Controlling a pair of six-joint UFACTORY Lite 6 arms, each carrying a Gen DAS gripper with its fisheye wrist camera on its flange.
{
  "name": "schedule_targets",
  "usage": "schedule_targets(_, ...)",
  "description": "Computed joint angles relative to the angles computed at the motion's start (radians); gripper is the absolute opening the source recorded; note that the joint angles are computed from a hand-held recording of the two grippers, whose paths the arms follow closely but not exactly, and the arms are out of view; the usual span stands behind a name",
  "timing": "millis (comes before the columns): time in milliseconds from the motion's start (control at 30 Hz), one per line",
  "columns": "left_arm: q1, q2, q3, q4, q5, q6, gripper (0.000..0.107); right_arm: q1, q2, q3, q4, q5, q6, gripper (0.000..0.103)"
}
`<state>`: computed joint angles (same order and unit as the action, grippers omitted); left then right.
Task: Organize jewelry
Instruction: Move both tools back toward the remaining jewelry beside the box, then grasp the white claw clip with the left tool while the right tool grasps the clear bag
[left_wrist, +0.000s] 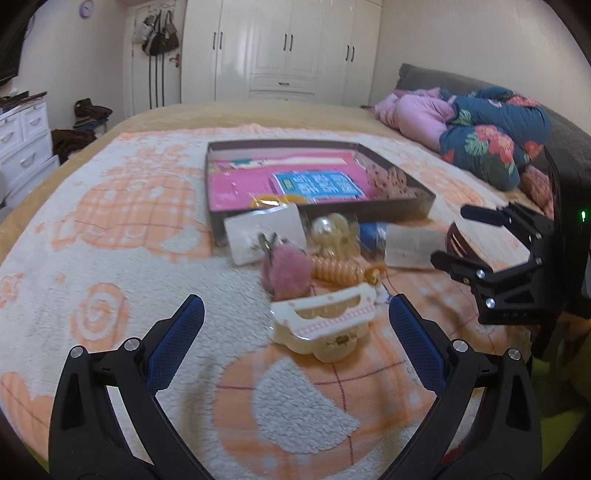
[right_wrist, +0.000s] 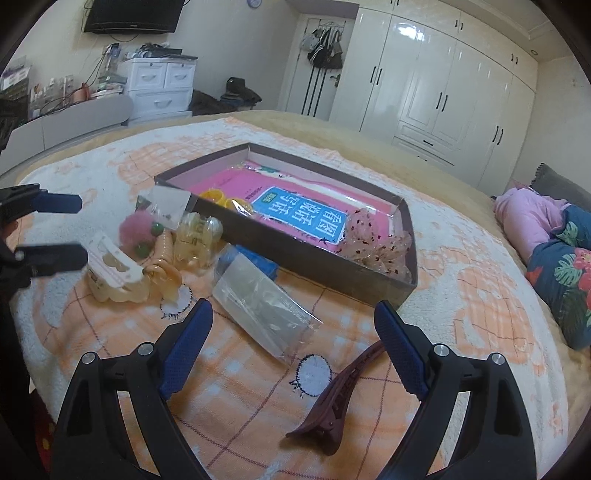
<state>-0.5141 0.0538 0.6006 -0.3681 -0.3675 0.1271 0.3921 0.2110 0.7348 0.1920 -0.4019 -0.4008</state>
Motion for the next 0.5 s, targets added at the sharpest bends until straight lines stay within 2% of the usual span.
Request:
schedule_targets(367, -0.014, 0.100, 0.066, 0.052, 0.007, -0.068, 0.092, -0.026, 0.147, 0.169, -0.095, 0.101, 0.016, 0.085)
schedule_targets(433, -0.015, 0.114, 0.075, 0.054, 0.005, -0.072, 0.092, -0.033, 0.166, 0.192, -0.149, 0.122, 0.063, 0.081)
schedule_targets(500, -0.017, 0.131, 0.087, 0.048, 0.004, -0.070, 0.092, -0.044, 0.187, 0.218, -0.261, 0.154, 0.165, 0.071)
